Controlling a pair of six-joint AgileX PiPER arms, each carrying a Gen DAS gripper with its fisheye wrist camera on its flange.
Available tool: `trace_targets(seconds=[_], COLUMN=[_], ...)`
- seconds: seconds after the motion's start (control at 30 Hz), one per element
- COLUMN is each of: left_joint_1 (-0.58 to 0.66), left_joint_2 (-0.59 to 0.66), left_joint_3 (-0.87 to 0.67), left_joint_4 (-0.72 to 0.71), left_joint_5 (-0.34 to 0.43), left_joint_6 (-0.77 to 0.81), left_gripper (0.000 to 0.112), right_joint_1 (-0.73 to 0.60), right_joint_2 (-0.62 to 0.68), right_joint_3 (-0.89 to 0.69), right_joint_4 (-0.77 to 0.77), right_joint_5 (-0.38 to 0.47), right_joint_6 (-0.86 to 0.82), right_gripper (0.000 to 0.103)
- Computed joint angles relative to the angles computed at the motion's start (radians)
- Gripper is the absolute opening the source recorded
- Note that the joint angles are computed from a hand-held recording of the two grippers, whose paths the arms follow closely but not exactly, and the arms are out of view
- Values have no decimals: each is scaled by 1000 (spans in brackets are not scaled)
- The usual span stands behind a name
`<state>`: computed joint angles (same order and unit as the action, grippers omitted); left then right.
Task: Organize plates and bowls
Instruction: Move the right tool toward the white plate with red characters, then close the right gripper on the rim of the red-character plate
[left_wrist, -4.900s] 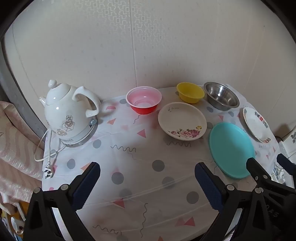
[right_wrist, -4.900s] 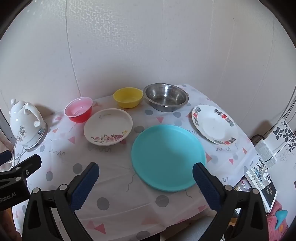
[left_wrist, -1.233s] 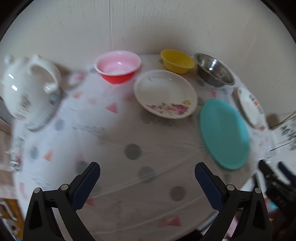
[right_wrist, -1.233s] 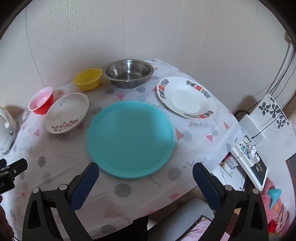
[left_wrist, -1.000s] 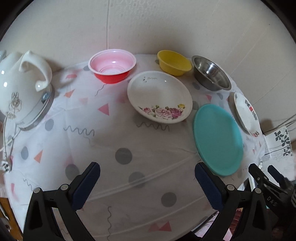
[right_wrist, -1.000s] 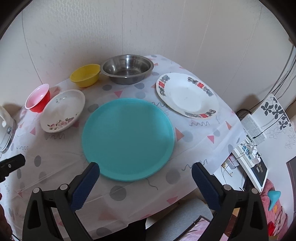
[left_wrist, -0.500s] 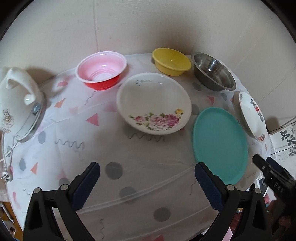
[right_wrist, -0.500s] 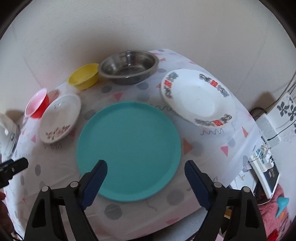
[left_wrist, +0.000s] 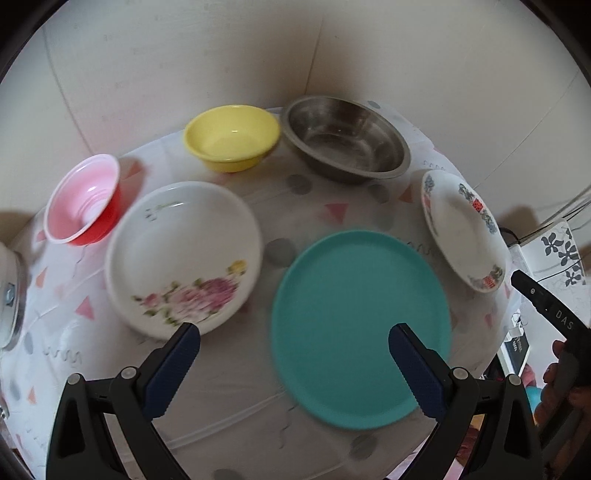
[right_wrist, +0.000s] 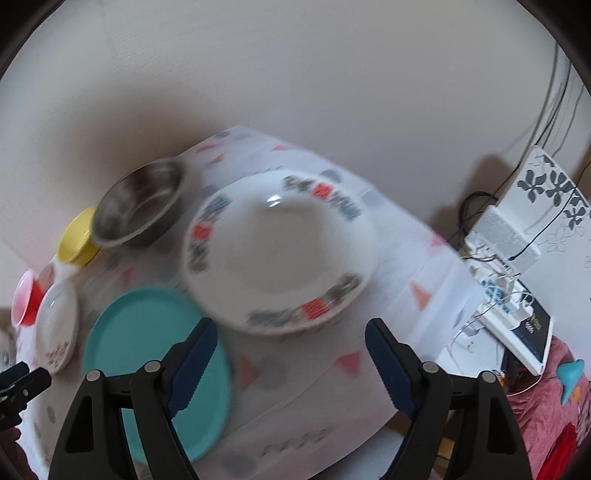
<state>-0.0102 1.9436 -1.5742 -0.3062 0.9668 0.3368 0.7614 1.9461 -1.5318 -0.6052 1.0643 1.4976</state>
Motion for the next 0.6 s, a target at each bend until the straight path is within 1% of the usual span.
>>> trace_targets(seconds=[0.13,0.23,0.3,0.37,0.47,0.53,0.6], left_joint_1=[-38,-80,-109,-143,-180,-199,-216], left_joint_2=[42,96,135,173,221,249,283], left_joint_3=[-61,-141,-204,-265,-343,-386,-432], left_joint_4=[-18,-37,-30,-14,2,9,8], left_joint_5=[16,45,74,87,102,112,123], left_joint_6=[-35,-50,-76,-109,-135,-144,-145], left_gripper=[103,97,96,96,96,95,87], right_joint_1=[-51,-89,-124,-171,-236,-264,-291], right_joint_2=[-13,-27,-34,-36,-33,-37,-42], right_joint_3=[29,69,97,115,139,159,187], right_joint_4=[-2,-25,-31,-10,14,20,5], right_joint_5=[-30,-73,-110,-152,-223,-259,-317], right_joint_6=[-29,-33,-46,-81,-129,-133,-128], right_gripper=[84,84,84,74,74,74,73])
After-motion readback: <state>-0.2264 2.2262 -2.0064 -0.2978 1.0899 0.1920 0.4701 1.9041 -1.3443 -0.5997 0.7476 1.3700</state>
